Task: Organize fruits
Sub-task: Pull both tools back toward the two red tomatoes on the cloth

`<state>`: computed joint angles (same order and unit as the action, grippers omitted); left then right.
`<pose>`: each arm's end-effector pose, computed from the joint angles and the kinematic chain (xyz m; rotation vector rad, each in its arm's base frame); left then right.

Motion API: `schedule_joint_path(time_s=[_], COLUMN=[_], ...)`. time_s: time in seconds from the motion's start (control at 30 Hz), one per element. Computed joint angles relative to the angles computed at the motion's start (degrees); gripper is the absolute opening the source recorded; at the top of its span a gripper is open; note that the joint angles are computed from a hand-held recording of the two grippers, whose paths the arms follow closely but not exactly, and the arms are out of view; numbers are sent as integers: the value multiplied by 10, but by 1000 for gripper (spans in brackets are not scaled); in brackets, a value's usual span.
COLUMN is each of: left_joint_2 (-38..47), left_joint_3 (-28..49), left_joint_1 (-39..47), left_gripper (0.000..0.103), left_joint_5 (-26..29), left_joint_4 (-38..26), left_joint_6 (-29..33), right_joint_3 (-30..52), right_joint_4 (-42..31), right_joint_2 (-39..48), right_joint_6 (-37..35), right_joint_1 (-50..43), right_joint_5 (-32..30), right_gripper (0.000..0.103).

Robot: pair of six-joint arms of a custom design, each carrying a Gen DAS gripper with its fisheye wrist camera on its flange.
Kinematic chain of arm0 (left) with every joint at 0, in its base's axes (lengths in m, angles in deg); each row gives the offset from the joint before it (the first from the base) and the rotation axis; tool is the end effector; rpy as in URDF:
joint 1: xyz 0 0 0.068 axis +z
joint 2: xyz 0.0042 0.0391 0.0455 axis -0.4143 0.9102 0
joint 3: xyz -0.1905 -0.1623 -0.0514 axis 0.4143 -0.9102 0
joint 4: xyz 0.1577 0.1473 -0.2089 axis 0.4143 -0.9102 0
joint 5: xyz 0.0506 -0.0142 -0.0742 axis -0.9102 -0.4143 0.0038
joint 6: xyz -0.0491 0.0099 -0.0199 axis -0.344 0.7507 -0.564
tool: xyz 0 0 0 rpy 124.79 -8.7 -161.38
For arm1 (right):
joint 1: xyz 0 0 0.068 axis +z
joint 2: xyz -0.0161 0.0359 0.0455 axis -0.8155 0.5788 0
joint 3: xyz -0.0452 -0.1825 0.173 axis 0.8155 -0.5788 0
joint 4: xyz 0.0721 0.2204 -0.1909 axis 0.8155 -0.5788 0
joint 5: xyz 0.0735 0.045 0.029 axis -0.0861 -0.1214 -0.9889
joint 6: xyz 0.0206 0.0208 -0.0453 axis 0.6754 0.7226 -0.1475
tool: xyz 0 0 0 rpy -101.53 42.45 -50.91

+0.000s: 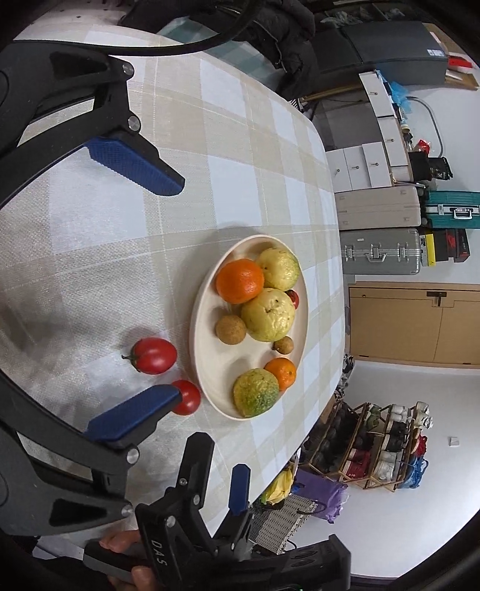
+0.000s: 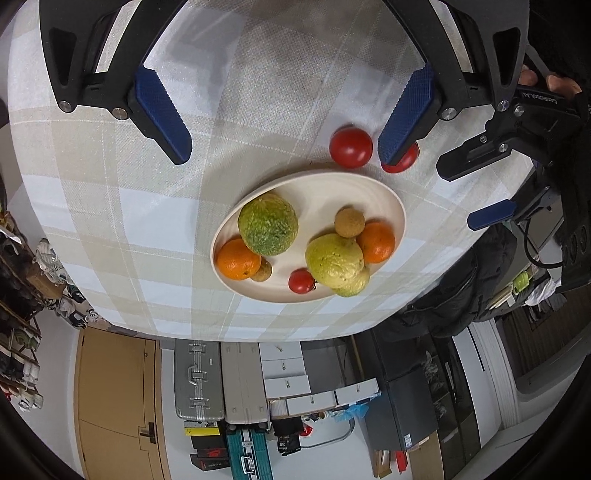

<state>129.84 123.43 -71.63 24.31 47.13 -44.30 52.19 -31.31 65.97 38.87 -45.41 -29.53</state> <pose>0.2735 -0.2679 0.0213 0.0264 2.2780 -0.0609 0.3333 0.0676 0.0193 -0.5036 2.4262 0.4947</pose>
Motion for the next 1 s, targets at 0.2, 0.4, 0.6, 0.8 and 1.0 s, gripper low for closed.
schedule_joint_path(time_s=[0.2, 0.4, 0.6, 0.8, 1.0], left_joint_2=[2, 2, 1, 2, 1], left_joint_3=[1, -1, -5, -5, -6], left_joint_1=[0, 6, 16, 20, 24], left_gripper=[102, 102, 102, 102, 102], left_joint_5=[2, 4, 14, 14, 16], left_joint_4=[-2, -2, -1, -3, -4], left_joint_6=[0, -3, -12, -13, -15], right_joint_3=[8, 25, 41, 60, 64], right_joint_4=[-9, -25, -45, -65, -65], right_joint_2=[15, 37, 50, 64, 69], right_joint_6=[-7, -8, -6, -3, -9], right_joint_1=[18, 40, 42, 60, 82], right_joint_5=[10, 44, 48, 68, 101], right_gripper=[103, 103, 103, 103, 102])
